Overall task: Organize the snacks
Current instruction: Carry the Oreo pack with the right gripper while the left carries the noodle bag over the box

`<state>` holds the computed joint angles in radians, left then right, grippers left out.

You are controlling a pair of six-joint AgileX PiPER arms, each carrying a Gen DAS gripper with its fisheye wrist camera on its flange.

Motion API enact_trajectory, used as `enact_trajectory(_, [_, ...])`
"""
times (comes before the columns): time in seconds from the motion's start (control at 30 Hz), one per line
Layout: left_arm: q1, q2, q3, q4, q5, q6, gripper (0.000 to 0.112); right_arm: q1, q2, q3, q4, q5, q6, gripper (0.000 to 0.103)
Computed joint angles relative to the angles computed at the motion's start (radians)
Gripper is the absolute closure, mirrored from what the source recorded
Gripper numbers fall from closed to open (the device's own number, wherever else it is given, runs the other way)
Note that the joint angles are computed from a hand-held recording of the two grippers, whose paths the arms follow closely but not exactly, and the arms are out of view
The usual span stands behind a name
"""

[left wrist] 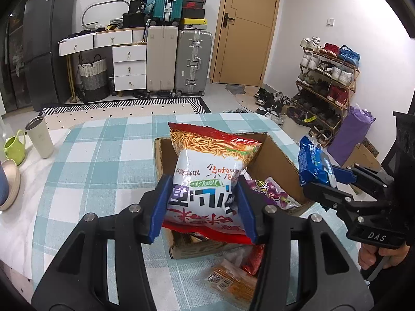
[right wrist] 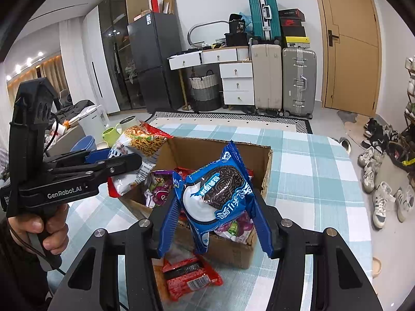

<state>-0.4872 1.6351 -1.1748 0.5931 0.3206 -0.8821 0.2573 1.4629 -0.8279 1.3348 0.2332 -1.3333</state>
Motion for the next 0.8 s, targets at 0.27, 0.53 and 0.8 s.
enact_trajectory(0.27, [0.038,0.080,-0.067,-0.076,-0.016,0.093,0.066,0.000,0.077,-0.069,-0.040,0.000,0.033,0.049])
enact_trajectory(0.53, [0.074,0.126,-0.121,-0.177,-0.027,0.207,0.066,0.006,0.155,-0.166,-0.162,0.007,0.146,0.049])
enact_trajectory(0.8, [0.096,0.204,-0.212,-0.320,-0.018,0.361,0.066,0.010,0.233,-0.243,-0.267,0.007,0.255,0.049])
